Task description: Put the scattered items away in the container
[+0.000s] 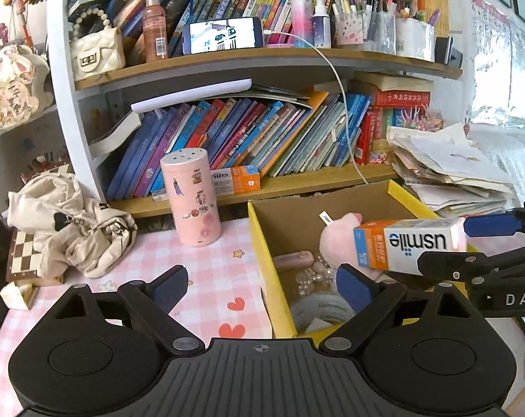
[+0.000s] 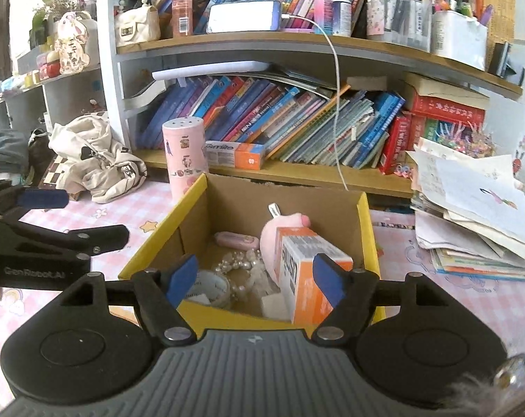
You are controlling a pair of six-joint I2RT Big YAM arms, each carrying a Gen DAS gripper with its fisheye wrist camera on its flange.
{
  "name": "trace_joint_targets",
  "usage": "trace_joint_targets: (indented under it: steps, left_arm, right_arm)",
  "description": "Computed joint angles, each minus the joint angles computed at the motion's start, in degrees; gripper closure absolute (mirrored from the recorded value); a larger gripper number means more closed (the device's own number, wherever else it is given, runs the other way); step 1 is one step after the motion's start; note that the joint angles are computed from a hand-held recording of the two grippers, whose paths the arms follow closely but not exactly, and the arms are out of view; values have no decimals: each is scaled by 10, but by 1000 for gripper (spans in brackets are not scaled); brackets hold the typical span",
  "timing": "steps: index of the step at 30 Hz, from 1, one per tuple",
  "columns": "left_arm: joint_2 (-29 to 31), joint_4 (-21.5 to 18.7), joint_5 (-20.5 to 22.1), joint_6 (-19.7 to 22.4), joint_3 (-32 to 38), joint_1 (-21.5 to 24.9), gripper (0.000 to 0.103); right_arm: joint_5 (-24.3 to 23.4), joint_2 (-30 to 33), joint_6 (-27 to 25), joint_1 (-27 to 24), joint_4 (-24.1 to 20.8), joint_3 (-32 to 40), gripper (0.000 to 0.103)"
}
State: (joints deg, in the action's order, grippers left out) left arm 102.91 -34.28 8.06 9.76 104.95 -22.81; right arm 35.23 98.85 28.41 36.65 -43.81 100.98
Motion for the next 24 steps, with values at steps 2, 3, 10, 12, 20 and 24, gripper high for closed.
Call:
trace_joint_targets:
  steps: [2,3,10,12,20,24]
  left_arm:
    - [-12,3,6,-1,-16,2,8]
    - [-18,5,9,-2,-24,2,8]
    - [-62,7,36,-7,-82,7,8]
    - [-74,6,44,-6,-98,7,8]
    - [-120,2,60,-4,-157,9,8]
    - [-144,-3,62,-6,-188,13,8]
  right_arm:
    - [15,-3,14,7,-10,-4,30]
    - [21,-5,21,11,-15,-6,29]
    - [65,-19,80,40,-59,-23,25]
    - [77,-23,99,51,-75,-27,24]
    - [114,-28,213,91,-153,-37,19]
    - [132,-21,293,114,-209,-30,12]
